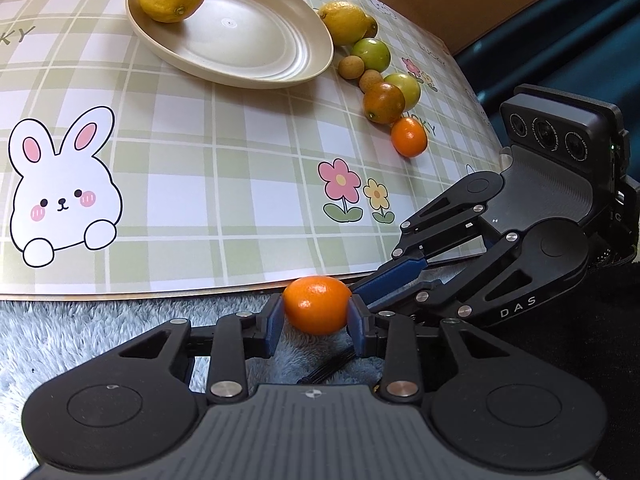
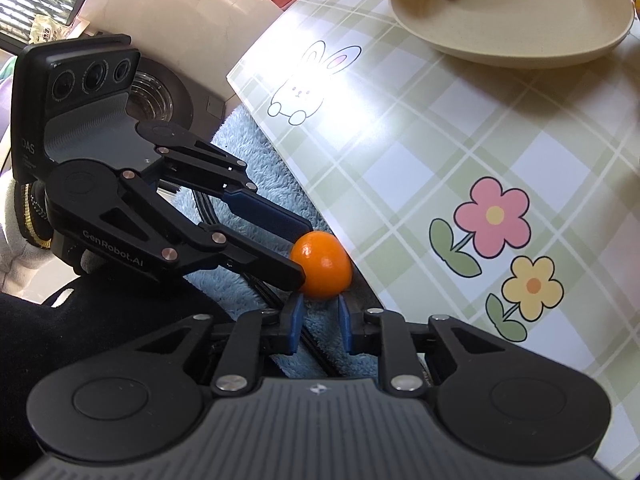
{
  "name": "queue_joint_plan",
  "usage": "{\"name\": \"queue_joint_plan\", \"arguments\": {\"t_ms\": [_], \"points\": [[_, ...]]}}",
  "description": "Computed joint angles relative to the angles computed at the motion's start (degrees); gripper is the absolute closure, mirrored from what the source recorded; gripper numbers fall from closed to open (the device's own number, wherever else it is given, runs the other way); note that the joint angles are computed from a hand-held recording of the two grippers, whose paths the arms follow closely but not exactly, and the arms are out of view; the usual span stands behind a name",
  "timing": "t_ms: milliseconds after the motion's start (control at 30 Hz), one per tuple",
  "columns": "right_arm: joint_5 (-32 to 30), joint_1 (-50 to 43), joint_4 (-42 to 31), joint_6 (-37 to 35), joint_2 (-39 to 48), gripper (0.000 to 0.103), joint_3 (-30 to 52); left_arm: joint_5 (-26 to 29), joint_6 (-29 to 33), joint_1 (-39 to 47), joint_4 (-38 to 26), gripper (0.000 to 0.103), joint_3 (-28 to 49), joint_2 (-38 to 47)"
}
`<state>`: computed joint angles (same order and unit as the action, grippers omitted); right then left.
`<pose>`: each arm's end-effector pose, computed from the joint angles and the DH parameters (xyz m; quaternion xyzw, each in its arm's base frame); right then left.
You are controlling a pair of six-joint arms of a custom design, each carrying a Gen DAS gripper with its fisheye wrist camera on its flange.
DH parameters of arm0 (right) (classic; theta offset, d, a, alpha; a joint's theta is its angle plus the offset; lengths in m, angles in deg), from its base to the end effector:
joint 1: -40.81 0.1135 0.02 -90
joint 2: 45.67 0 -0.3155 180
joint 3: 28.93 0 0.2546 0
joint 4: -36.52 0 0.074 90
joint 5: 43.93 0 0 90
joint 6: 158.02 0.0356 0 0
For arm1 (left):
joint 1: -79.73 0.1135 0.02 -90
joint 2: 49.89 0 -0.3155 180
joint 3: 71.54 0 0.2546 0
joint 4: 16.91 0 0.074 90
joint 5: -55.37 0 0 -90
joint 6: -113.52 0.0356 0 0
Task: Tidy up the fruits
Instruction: 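Close the left gripper on the orange while the right gripper holds it, then lift the small orange with both grippers toward the beige plate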
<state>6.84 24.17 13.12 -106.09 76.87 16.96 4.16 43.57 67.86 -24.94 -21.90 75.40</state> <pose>0.2275 -0.0445 0.0317 -0.1456 0.9275 0.3349 0.0804 0.2661 -0.0787 0.0232 0.2766 0.9005 -0.3270 0.0755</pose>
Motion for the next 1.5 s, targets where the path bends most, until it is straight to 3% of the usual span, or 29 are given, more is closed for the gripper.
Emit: {"name": "queue_joint_plan", "arguments": {"t_ms": [400,433,467,500,533,800,1000,1300,1433,1500], "points": [[-2.44,-2.66,2.48,-0.29,-3.07,0.083,-2.59,-0.01,-2.55,-0.62,1.93,0.069,0.06,-1.11],[-2.53,-2.59,2.60,-0.20,-3.07,0.084,-2.63,1.04,-2.55,-0.49,1.44,0.073,0.45,-0.92],[-2.84,-2.51,2.65,-0.16,-3.13,0.087,-2.70,1.95,-2.50,-0.49,0.82,0.074,0.85,-0.85],[-3.13,-2.29,2.56,0.05,-2.74,0.096,-2.46,1.55,-2.46,-1.05,1.03,0.074,0.71,-1.17],[-3.03,-1.96,2.78,0.47,-2.49,0.097,-2.35,0.78,-2.38,-1.53,0.96,0.075,0.78,-1.33],[-2.33,1.06,2.79,2.56,2.01,0.093,0.53,-1.18,-0.87,1.77,-0.25,0.074,0.54,-0.69],[-2.93,0.69,1.67,1.90,3.31,0.092,1.32,-0.49,0.67,4.88,-6.57,0.057,4.53,2.64],[-3.20,0.55,1.43,2.61,4.83,0.091,2.13,-0.81,2.42,3.50,-10.17,0.057,8.14,6.98],[-3.11,0.93,1.78,3.34,5.10,0.090,2.23,0.64,3.26,4.56,-11.53,0.064,8.96,7.95],[-3.08,1.06,1.77,3.81,5.63,0.084,2.59,1.85,3.92,5.07,-12.47,0.066,9.18,8.34]]}}
